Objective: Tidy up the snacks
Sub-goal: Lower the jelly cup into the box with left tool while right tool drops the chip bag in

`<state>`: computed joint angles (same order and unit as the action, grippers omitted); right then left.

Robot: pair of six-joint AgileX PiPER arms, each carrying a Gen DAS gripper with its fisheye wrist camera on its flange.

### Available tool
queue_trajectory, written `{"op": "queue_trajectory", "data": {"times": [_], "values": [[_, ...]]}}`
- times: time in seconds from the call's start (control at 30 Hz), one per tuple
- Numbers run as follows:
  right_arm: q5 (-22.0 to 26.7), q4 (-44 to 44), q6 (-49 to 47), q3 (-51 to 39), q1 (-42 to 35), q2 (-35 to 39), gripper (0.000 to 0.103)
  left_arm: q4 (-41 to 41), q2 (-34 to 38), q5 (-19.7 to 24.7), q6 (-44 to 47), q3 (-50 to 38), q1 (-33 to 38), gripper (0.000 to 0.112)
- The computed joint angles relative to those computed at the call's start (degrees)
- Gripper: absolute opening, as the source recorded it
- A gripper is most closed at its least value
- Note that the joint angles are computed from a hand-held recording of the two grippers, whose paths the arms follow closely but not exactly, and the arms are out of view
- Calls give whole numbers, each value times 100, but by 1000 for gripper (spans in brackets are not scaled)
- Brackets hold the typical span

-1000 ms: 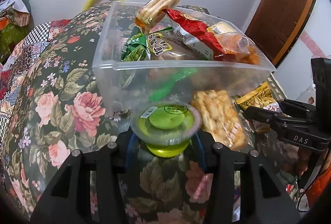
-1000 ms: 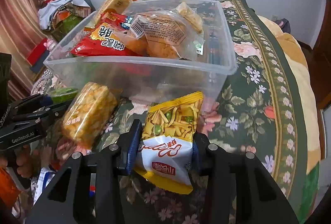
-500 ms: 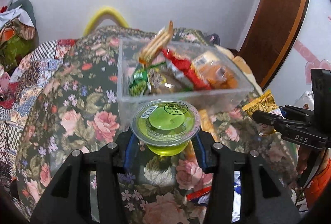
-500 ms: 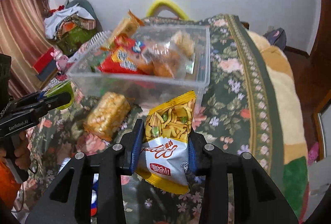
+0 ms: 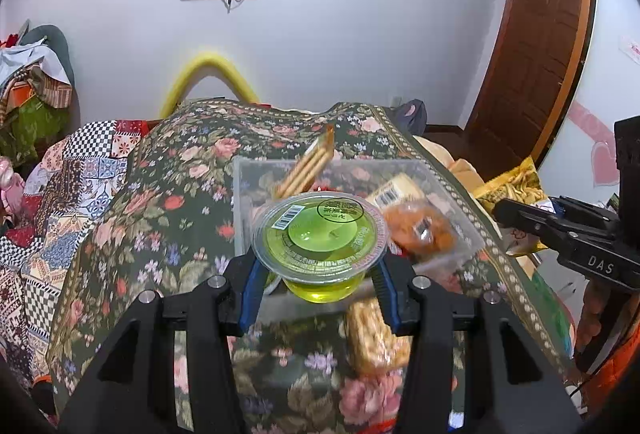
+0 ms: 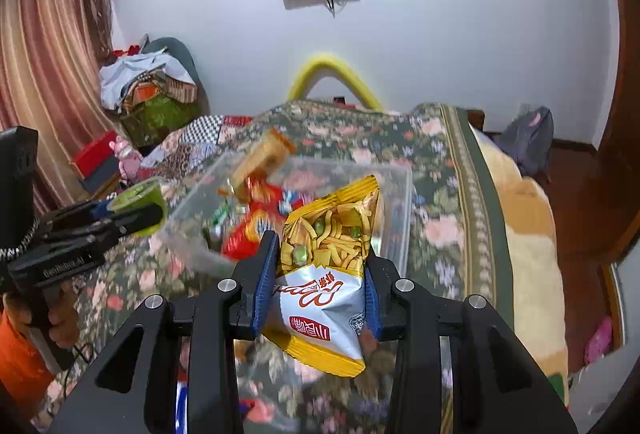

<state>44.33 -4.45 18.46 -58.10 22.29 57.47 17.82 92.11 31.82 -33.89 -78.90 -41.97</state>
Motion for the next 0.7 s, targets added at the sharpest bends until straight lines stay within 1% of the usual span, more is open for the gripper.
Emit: {"op": "queue_trajectory", "data": {"times": [0.1,0.3,0.53,0.63,0.7], "values": [[-115,-36,-4,-183,1,249,34,-215,274,39,194,-324,120,48],[-357,71,-164,-537,-96,936,34,-473,914,258,520,-1034,302,48],[-413,152,-236,-858,-215,1642,34,-897,1519,452,863,-1536,527,48],[-394,112,-242,-966,-242,1916,35,-961,1698,516,906,-1662,583,48],[-367,238,-349,-1034,-295,2089,35,-1059,1793,554,982,-1726,632,48]]}}
